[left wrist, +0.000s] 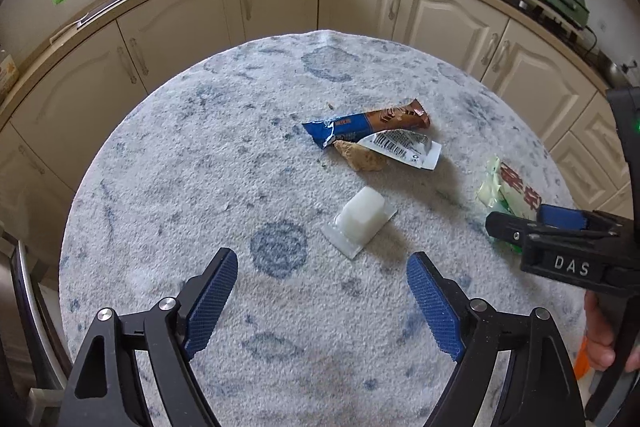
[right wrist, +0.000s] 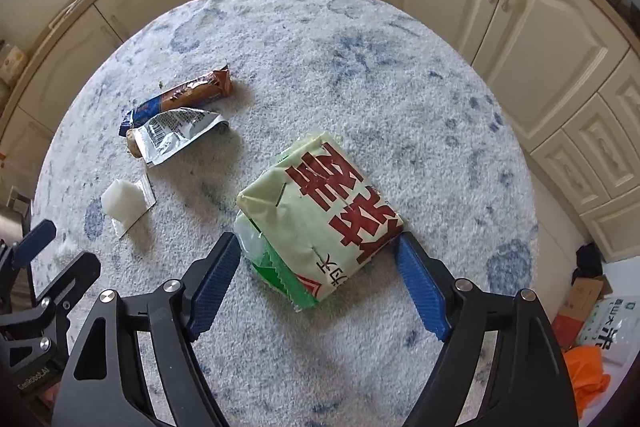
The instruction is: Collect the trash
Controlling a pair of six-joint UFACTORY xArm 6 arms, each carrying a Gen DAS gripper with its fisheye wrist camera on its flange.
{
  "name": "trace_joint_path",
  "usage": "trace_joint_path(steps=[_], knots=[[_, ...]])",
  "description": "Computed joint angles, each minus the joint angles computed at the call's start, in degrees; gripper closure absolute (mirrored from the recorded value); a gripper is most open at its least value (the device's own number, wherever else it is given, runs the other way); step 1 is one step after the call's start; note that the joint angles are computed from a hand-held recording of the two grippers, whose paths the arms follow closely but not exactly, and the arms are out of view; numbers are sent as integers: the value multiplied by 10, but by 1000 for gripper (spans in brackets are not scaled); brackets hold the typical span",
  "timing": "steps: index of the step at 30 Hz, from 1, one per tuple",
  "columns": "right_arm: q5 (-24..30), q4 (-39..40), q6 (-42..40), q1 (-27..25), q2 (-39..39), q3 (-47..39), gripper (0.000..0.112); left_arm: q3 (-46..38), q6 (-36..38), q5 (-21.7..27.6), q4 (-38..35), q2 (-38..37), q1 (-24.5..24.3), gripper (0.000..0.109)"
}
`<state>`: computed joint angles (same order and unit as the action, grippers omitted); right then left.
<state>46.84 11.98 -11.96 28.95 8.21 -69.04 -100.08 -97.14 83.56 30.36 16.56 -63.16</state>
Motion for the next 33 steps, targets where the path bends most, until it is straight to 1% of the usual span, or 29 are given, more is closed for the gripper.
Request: trace_joint_path(steps=[1, 4, 6, 7, 8, 9, 10, 11, 13, 16, 17, 18, 19, 20, 22, 24, 25, 26, 28, 29, 30, 31, 32, 33], knots=[[-2, -1, -6, 2, 2, -1, 32, 0, 9, -7, -1, 4, 9, 26], [-20, 6, -19, 2, 0, 6, 42, 16, 30, -40, -8, 4, 34, 28], [-27, 3, -19, 2, -1, 9, 53, 41, 38, -78, -2, -4, 47, 36], [-31, 0, -18, 1, -4, 12, 55, 50, 42, -95, -3, -5, 54, 47], [-34, -1, -20, 0, -7, 16, 59, 63, 49, -116, -12, -7, 62, 63], [-38, 3, -25, -1, -8, 19, 61, 76, 55, -138, -23, -10, 70, 72], [-41, 7, -31, -1, -9, 21, 62, 76, 50, -136, -9, -7, 66, 76], [-43, 10, -36, -2, -9, 22, 63, 70, 58, -130, -3, -2, 66, 84], [-44, 21, -45, -4, -10, 23, 65, 58, 63, -118, 1, 8, 63, 84], [-44, 38, -60, -7, -12, 24, 69, 58, 63, -120, -9, 7, 64, 85], [-43, 46, -67, -7, -13, 25, 74, 58, 62, -118, -11, 7, 63, 86], [-40, 53, -73, -8, -16, 27, 84, 56, 62, -115, -10, 7, 61, 87], [-36, 59, -77, -8, -18, 28, 98, 49, 61, -108, -10, 10, 58, 89], [-23, 67, -85, -9, -19, 27, 102, 41, 59, -96, -9, 13, 53, 90], [-17, 74, -103, -6, -27, 36, 103, 27, 53, -77, -8, 20, 46, 91], [-36, 58, -102, 0, -45, 59, 103, 22, 48, -69, -8, 21, 37, 91], [-33, 58, -105, 0, -51, 66, 103, 18, 44, -62, -8, 21, 31, 91], [-24, 60, -103, -1, -54, 67, 101, 18, 40, -59, -9, 20, 28, 91], [-16, 65, -89, -7, -58, 67, 87, 18, 30, -53, -7, 15, 19, 91], [-19, 58, -77, -9, -60, 68, 62, 18, 26, -49, -7, 13, 15, 91], [-35, 48, -62, -10, -65, 74, 34, 15, 24, -43, -7, 13, 11, 91], [-62, 48, -61, -9, -70, 82, 25, 16, 24, -40, -5, 12, 10, 91], [-89, 45, -62, -5, -71, 87, 23, 17, 22, -39, -4, 10, 8, 91], [-110, 17, -48, 0, -68, 87, 23, 21, 19, -40, -6, 7, 8, 91]])
